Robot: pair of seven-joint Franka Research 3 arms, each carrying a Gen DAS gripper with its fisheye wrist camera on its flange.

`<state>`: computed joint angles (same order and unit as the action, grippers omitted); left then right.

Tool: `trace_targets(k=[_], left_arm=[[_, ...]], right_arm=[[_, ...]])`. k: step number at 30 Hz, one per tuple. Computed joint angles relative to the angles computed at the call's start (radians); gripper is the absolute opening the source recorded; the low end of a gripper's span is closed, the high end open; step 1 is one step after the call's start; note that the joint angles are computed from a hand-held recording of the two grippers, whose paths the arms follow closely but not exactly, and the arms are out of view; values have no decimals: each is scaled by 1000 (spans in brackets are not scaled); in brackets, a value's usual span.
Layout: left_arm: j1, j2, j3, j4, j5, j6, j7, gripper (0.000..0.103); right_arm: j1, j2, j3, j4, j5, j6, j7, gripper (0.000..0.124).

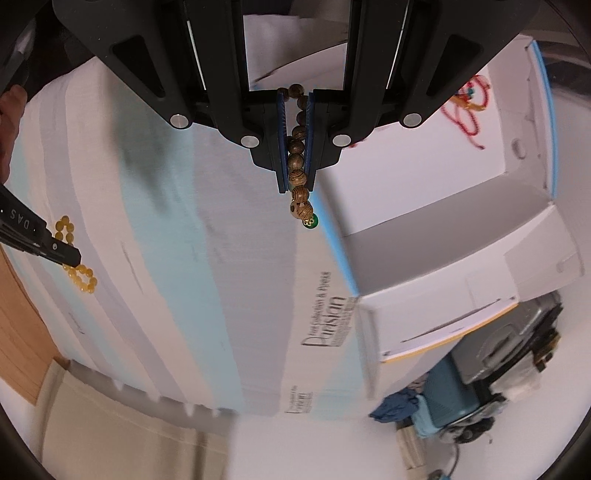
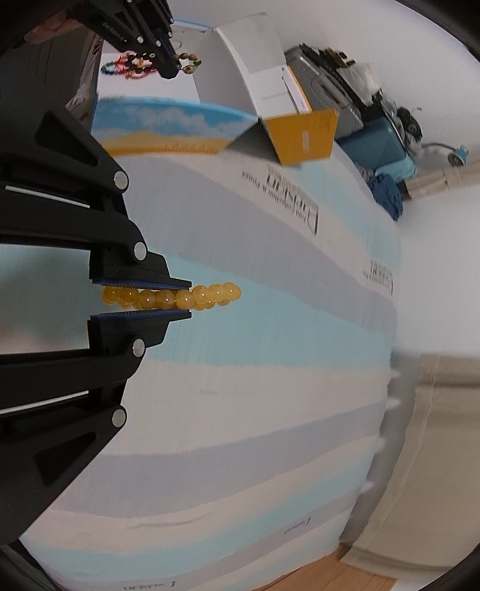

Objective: Organize jewelry
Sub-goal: 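Lift both bead bracelets and carry them over the white box, then lower both bracelets into the box and open both tools to release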

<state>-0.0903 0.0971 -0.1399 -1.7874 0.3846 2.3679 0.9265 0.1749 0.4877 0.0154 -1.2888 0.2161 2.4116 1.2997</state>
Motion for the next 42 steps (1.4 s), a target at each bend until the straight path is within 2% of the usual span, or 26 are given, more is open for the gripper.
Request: trace_targets(k=[7,24,42], left_arm=[[50,-128,27,-130,-5,12,-11,7],[170,-405,71,-393,-12,20,1,7],[218,-431,101,-517,-74,82,16,7]], right_arm=[[60,-4,30,17,-3,-7,-4,9],[202,-64,88,-49,9,38,-8,9],[280,-61,93,-121,-31,24,42,9]])
